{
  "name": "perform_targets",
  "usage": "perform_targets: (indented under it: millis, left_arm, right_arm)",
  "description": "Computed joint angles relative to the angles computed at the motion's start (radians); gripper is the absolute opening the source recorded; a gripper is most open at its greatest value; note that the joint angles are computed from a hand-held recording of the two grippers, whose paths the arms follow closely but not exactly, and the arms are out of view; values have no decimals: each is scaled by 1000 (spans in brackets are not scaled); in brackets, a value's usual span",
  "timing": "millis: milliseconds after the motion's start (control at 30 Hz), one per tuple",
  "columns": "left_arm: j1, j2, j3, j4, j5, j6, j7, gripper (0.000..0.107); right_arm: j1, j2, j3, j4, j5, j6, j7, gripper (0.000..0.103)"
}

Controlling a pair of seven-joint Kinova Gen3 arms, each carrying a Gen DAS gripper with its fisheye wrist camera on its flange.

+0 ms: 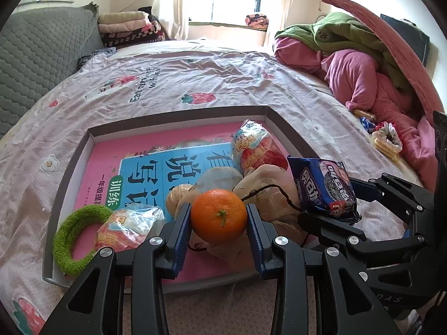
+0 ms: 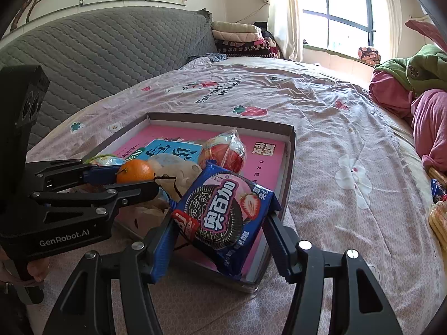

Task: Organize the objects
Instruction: 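Lift the orange and snack packet and carry them over the grey box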

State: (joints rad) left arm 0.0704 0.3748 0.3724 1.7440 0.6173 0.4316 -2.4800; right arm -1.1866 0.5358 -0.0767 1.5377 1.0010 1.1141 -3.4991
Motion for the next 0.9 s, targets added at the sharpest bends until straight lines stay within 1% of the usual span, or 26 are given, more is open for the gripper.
perform_targets:
  millis: [200, 533, 667, 900]
  left_arm:
    - [-1, -2, 0, 4, 3, -1, -3, 39]
    - [-4, -7, 2, 8, 12, -3, -10, 39]
    - [-15, -13, 7, 11, 29, 3, -21, 39]
    - [-18, -21, -4, 3, 51, 23, -29, 40]
  right_arm:
    - [-1, 2, -1, -7, -5, 5, 5, 61]
    - [-3, 5, 3, -12, -5, 14, 13, 65]
    - [0, 4, 5, -7, 3, 6, 4, 67]
    - [16, -5, 9, 20, 26, -38, -31, 69]
